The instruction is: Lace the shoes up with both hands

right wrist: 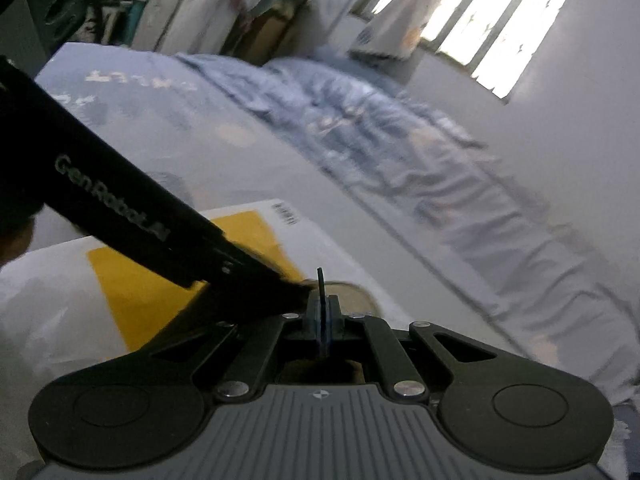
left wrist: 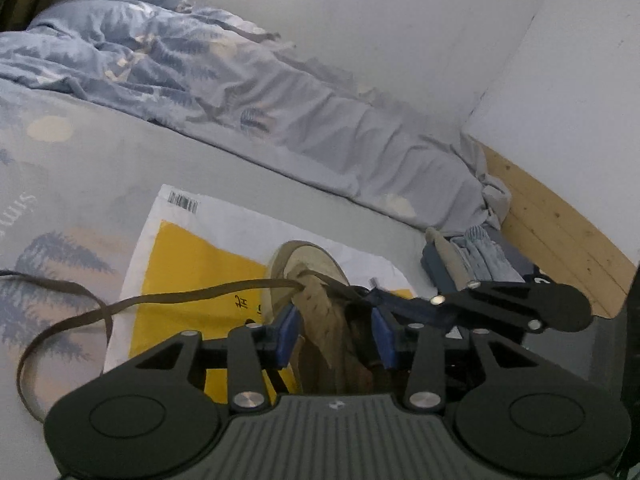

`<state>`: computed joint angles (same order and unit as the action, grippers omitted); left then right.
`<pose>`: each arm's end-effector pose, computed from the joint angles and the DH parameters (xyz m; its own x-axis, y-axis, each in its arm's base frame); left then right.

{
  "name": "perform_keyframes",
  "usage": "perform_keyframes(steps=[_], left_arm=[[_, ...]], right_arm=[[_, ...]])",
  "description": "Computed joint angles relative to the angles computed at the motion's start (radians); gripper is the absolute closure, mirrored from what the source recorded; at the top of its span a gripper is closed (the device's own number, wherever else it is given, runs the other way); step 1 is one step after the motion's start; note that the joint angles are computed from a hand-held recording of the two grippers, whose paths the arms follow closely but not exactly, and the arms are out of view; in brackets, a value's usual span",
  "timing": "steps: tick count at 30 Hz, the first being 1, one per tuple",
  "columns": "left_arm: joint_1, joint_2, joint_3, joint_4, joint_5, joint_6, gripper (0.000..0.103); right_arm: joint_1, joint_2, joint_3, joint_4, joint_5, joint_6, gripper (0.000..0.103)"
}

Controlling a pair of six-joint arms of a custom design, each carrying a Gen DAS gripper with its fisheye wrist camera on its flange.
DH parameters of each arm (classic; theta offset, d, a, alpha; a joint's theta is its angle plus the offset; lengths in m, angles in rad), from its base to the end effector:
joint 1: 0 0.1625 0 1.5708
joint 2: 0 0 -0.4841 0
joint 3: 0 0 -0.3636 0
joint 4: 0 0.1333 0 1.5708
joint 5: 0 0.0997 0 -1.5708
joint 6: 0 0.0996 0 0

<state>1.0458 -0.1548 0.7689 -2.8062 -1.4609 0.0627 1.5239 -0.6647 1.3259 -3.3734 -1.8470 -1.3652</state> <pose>-0.3334 -0.8633 0.0052 -0.8648 0.4862 -0.1255 0.4626 0.6745 -0.5754 0.0687 -0.8007 0.2886 -0.2129 -0.3473 0.9132 -0.9254 0.3715 -0.0745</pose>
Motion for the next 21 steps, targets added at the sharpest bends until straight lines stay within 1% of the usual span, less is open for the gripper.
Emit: perform_keyframes(steps=[4, 7, 9, 13, 15, 21], left_arm=[[0.004, 0.011, -0.031, 0.032, 0.006, -0.022, 0.066], [0.006, 0.017, -0.051, 0.057, 0.004, -0.030, 0.074], [0.008, 0.023, -0.066, 0.072, -0.003, -0.038, 0.077], [0.013, 0.033, -0.091, 0.092, -0.019, -0.062, 0.086], [0.018, 0.033, -0.087, 0.085, -0.029, -0.083, 0.086], [0.049, 0.038, -0.108, 0.096, -0.102, -0.211, 0.085]], right_arm=[[0.001, 0.010, -0.031, 0.069, -0.043, -0.020, 0.102], [0.000, 0.024, -0.065, 0.121, -0.081, -0.034, 0.102], [0.001, 0.038, -0.086, 0.128, -0.099, -0.050, 0.102], [0.003, 0.055, -0.111, 0.144, -0.109, -0.074, 0.102], [0.004, 0.060, -0.123, 0.155, -0.113, -0.076, 0.102], [0.008, 0.069, -0.136, 0.167, -0.138, -0.104, 0.102]])
